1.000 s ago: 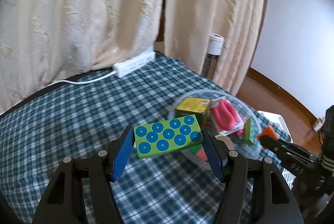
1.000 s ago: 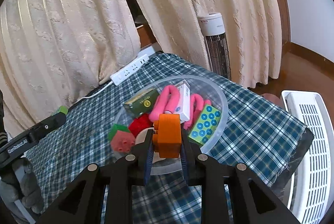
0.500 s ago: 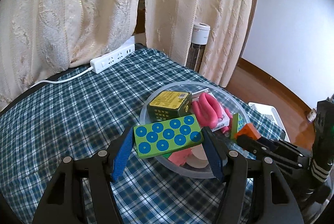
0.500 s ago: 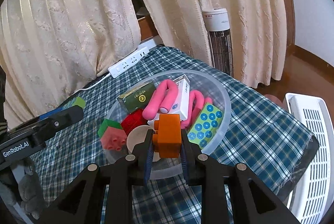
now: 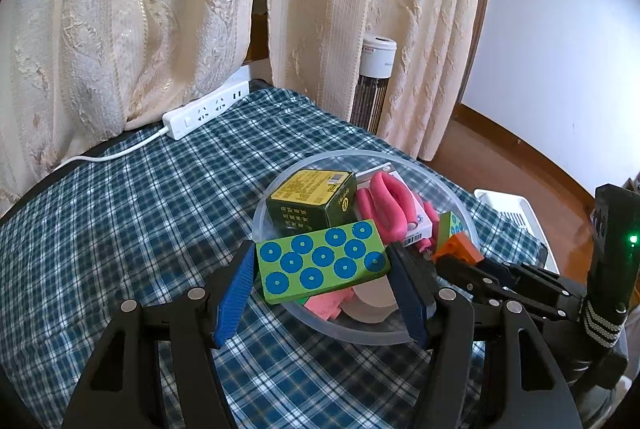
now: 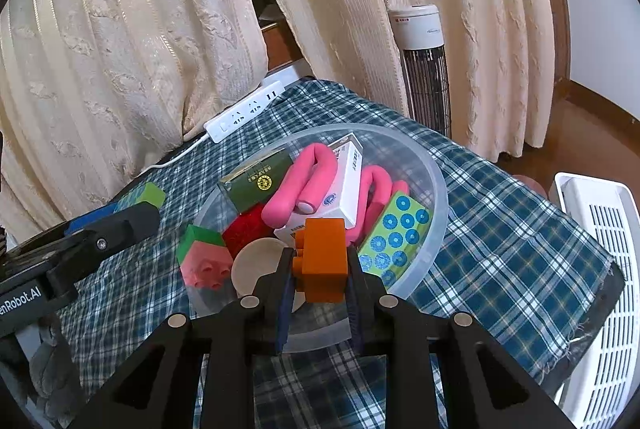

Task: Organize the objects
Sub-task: 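Lower the orange brick into the bowl and open the right gripper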

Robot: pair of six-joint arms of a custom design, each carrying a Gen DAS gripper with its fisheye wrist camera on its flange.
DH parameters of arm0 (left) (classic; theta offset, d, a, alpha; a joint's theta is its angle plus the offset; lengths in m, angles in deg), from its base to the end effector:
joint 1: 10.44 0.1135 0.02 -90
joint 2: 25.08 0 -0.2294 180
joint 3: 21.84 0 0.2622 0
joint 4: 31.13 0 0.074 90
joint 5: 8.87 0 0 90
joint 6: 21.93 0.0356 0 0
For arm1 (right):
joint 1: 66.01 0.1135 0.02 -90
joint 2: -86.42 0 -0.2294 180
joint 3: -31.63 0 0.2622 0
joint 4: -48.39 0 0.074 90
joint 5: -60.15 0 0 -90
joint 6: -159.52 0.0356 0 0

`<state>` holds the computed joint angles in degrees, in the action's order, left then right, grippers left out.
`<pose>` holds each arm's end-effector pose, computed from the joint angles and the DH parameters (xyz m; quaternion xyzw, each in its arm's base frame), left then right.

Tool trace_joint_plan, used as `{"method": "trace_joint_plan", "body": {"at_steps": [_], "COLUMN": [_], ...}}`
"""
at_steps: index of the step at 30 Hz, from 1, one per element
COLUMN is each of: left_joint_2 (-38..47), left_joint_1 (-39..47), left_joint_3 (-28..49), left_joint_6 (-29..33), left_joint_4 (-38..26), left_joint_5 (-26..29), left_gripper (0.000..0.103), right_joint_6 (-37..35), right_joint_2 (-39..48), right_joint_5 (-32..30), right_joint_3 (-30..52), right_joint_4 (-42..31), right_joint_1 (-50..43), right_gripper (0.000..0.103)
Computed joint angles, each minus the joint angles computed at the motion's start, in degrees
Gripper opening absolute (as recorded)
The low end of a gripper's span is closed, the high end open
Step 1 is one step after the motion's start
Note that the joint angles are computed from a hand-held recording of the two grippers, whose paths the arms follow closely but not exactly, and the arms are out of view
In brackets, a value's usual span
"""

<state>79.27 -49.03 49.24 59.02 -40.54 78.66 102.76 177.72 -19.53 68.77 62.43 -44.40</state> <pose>0.2953 -0.2337 0.1176 0.2251 0.8877 -0.1440 0.3750 0.2460 0.0906 0.0600 0.1292 0.8946 0.1210 0.4103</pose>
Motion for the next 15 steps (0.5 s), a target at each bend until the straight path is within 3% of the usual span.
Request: {"method": "trace_joint_plan", "body": {"at_steps": [5, 15], "left_joint_2": [0.2, 2.4], "left_joint_1": [-0.3, -1.9], "left_joint_3": [0.1, 1.7], "left_joint_6": [-0.2, 0.1], "left_joint_4": [0.0, -0.3], "left_joint_5": [0.0, 0.0], "left_gripper": [0.066, 0.066], "right_joint_6": [0.3, 1.1], "right_joint_2": [-1.1, -8.3], "right_joint_5": [0.4, 4.3], "right_joint_3": [-1.0, -6.5], "right_joint_4": [0.6, 0.3], "right_joint_1": [-0.4, 0.3], "right_gripper": [0.037, 0.038]}}
